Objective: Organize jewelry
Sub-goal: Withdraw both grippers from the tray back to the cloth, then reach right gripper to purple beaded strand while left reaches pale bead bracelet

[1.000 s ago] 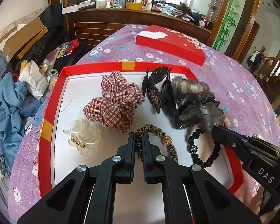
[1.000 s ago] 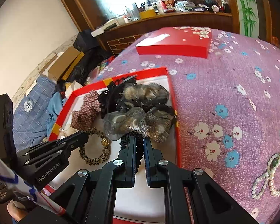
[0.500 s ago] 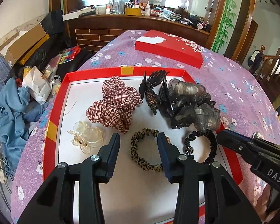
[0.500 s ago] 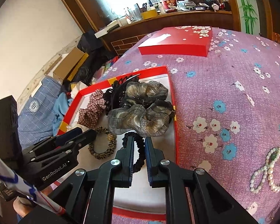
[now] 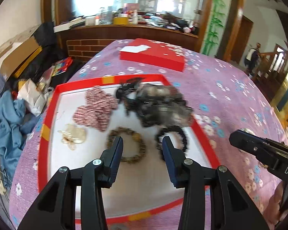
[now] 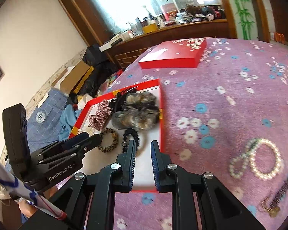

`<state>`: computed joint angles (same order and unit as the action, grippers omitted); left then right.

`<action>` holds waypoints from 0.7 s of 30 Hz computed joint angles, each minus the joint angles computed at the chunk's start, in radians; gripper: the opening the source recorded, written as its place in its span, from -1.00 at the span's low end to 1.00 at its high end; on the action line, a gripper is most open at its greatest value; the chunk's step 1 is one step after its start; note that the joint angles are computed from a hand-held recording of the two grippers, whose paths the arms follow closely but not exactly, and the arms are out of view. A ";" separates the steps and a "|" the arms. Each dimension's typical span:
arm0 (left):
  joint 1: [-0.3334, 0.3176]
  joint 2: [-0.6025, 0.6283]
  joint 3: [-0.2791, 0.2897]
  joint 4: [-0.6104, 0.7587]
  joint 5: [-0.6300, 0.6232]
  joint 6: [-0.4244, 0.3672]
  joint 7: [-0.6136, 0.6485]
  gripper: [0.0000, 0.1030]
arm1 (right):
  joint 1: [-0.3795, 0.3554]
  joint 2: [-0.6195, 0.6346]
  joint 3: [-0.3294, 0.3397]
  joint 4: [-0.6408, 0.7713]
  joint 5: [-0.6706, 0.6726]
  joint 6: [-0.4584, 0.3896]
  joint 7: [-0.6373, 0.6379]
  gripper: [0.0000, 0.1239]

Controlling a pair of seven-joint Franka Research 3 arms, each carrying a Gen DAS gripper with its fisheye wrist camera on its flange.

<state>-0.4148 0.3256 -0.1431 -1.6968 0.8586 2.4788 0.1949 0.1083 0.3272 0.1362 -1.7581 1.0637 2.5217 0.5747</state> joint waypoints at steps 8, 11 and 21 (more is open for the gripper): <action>-0.058 0.099 -0.017 0.150 -0.033 -0.031 0.121 -0.19 | -0.053 -0.067 -0.049 -0.081 0.039 0.007 -0.011 -0.62; -0.084 0.157 -0.018 0.233 -0.066 -0.048 0.184 -0.18 | -0.078 -0.088 -0.072 -0.100 0.054 0.018 -0.009 -0.59; -0.155 0.392 -0.010 0.586 -0.258 -0.130 0.438 -0.18 | -0.180 -0.082 -0.126 -0.085 0.120 -0.104 0.006 -0.59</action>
